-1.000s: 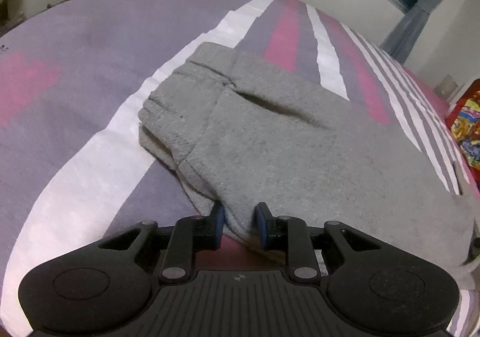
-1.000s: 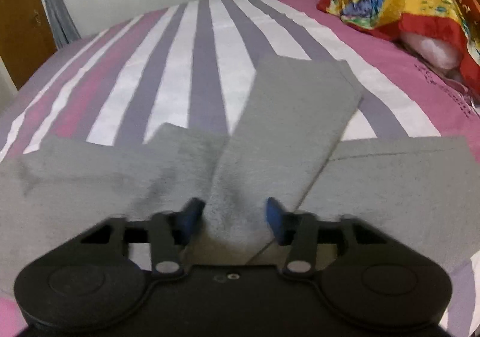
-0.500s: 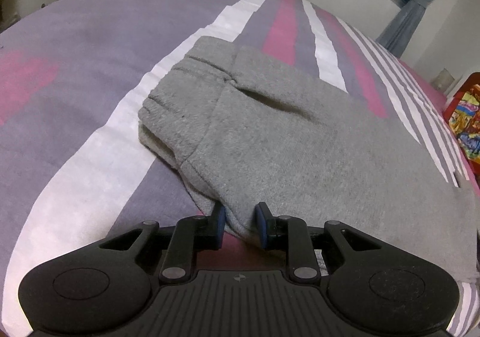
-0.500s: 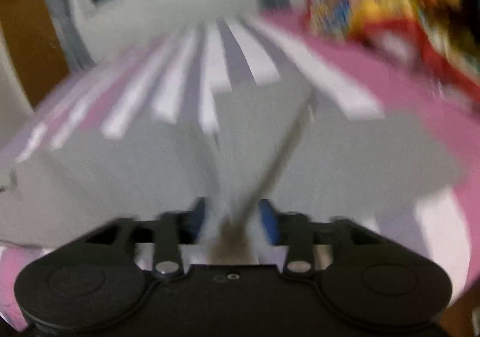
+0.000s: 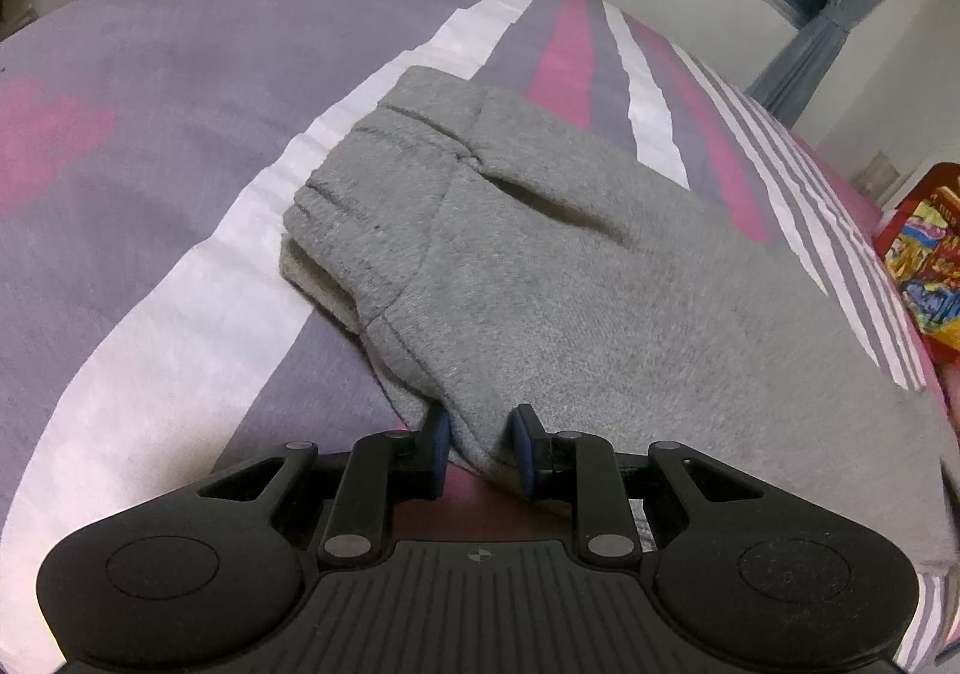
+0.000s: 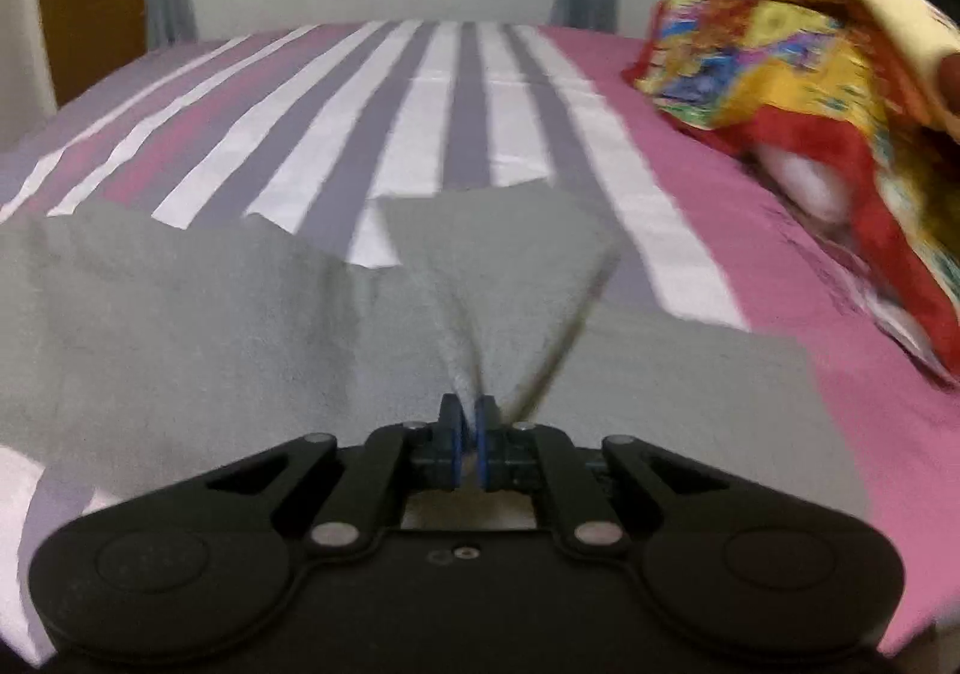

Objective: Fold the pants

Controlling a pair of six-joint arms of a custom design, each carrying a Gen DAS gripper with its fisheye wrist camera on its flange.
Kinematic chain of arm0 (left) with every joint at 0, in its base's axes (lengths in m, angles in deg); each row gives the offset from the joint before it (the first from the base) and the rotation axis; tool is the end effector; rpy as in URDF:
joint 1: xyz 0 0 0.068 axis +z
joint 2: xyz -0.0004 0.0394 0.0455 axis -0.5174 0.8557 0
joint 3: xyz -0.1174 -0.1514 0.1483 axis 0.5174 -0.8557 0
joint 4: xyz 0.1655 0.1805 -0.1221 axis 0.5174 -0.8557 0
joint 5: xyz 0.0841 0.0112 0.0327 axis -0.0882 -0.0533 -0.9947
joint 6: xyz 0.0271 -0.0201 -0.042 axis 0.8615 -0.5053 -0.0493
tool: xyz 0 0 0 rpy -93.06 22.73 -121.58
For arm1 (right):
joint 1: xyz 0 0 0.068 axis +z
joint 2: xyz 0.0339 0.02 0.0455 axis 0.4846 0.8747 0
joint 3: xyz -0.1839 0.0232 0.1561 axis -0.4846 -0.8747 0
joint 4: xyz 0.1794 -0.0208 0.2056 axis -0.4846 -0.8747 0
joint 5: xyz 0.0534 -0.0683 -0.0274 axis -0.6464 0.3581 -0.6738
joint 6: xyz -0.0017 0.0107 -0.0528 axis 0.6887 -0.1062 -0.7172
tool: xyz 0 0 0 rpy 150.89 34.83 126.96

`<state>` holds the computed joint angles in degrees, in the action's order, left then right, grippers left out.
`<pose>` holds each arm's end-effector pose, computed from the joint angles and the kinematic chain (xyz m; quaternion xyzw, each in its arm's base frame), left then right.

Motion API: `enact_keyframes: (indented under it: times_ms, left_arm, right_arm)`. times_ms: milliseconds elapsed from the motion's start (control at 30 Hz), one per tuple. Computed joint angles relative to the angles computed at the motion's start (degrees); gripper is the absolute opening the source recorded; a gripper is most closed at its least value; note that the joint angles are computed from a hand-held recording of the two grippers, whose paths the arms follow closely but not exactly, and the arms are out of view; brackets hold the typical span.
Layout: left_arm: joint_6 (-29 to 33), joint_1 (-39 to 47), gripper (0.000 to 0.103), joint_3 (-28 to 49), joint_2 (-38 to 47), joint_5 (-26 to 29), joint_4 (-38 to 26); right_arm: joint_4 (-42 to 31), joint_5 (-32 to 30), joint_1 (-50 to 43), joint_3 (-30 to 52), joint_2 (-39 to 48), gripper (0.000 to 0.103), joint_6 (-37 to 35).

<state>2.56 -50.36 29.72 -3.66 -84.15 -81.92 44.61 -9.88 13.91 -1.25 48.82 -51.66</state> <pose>0.1535 -0.0388 0.1906 -0.3779 0.8558 -0.0447 0.3504 0.3445 -0.0780 0.2645 -0.1972 0.9093 0.0574 0.3618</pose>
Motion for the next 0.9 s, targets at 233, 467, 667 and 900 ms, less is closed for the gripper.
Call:
enact_keyframes:
  times_ms: [233, 467, 667, 900]
  left_arm:
    - [-0.08, -0.43, 0.024, 0.17, 0.51, -0.34, 0.09]
    - [-0.24, -0.38, 0.024, 0.09, 0.26, -0.24, -0.01]
    - [0.26, 0.23, 0.024, -0.02, -0.10, 0.32, 0.09]
    - [0.83, 0.61, 0.024, -0.99, -1.41, 0.65, 0.57]
  right_arm:
    - [5.71, -1.88, -1.44, -7.82, -7.69, 0.036, -10.42]
    - [14.15, 11.01, 13.00, -6.06, -1.05, 0.036, -19.11]
    - [20.14, 16.71, 15.99, -1.66, 6.91, 0.008, -20.85]
    - [13.33, -2.78, -0.31, 10.33, 9.28, 0.005, 4.49]
